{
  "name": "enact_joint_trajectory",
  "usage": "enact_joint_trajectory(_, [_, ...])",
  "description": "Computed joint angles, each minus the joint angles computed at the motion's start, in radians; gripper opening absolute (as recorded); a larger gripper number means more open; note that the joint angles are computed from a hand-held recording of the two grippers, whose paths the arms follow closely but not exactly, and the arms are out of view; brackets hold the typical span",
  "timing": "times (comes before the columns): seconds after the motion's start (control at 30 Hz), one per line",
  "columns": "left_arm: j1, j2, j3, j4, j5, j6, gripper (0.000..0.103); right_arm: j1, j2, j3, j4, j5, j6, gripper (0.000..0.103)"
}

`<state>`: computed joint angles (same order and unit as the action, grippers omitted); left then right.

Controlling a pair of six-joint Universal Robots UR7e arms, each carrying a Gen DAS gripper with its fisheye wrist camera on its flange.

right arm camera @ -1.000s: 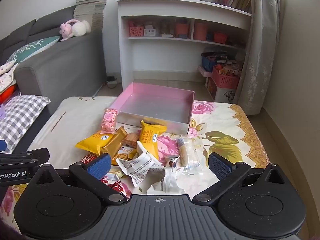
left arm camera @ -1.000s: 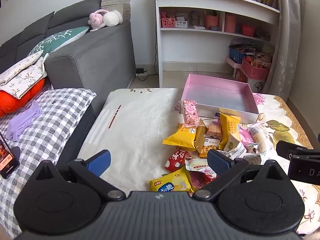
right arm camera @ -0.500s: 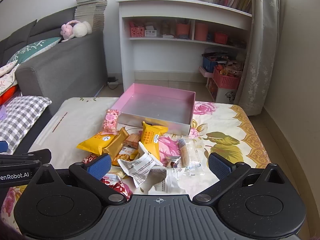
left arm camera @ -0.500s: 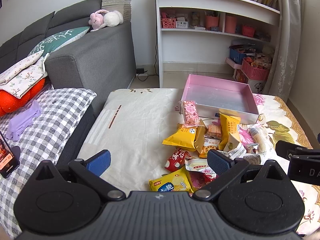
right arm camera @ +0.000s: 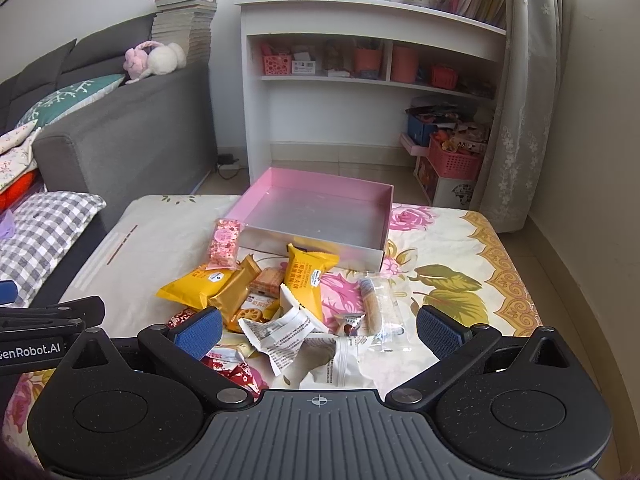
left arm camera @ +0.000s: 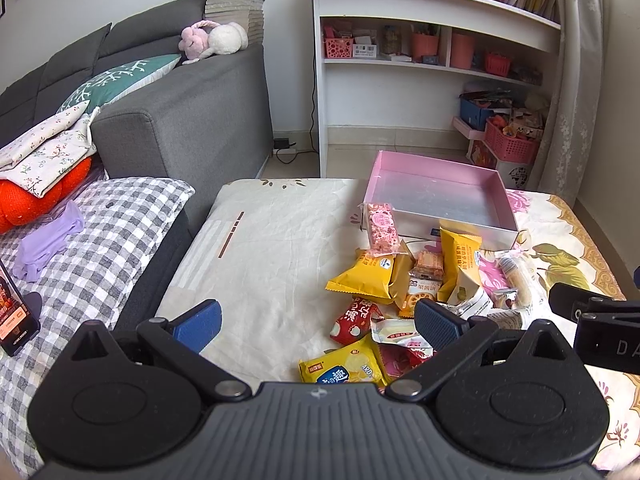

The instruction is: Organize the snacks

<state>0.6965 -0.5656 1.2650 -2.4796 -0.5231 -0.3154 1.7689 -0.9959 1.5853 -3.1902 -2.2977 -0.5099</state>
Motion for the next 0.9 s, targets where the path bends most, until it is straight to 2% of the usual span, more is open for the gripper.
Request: enact_joint_trajectory(0.9, [0.0, -0.001, -0.001, -0.001, -0.001, 0.001, 0.103, 0.008, 0.001, 0.0, 0.001, 0.002, 0.002, 0.103])
